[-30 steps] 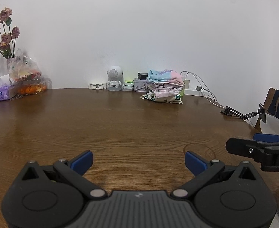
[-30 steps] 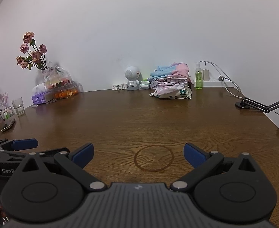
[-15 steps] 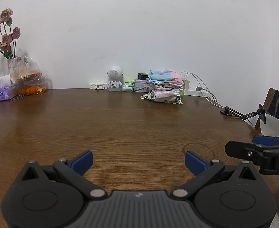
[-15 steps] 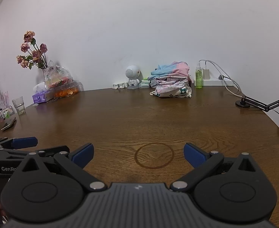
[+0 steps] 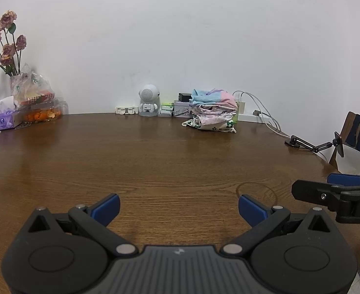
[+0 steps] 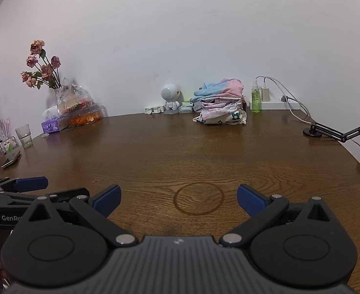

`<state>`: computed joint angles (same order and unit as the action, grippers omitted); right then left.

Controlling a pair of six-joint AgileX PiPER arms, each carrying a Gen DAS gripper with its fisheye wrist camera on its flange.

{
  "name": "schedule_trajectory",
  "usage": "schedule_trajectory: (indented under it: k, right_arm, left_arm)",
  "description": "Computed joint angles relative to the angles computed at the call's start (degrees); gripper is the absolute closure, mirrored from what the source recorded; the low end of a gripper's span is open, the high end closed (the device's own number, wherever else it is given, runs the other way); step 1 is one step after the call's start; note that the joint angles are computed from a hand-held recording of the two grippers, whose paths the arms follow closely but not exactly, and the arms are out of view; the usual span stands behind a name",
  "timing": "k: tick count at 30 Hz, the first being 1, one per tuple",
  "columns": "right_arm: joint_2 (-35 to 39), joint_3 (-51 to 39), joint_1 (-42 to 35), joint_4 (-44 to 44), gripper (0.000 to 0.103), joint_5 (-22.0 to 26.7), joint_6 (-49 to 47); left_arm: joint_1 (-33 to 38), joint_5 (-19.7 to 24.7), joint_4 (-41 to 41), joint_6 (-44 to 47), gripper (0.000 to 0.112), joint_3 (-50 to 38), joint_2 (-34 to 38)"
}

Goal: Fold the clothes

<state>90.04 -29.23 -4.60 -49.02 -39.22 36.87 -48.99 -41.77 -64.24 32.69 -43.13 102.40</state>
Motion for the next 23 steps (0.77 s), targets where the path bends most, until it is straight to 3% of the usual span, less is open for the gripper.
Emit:
schedule_trajectory:
  k: [23]
  right_arm:
    - [0.3,-0.51,0.03,-1.79,0.0,0.95,1.33]
  left_arm:
    - [1.56,2.22,3.06,-3.4,0.009,0.78,0.12]
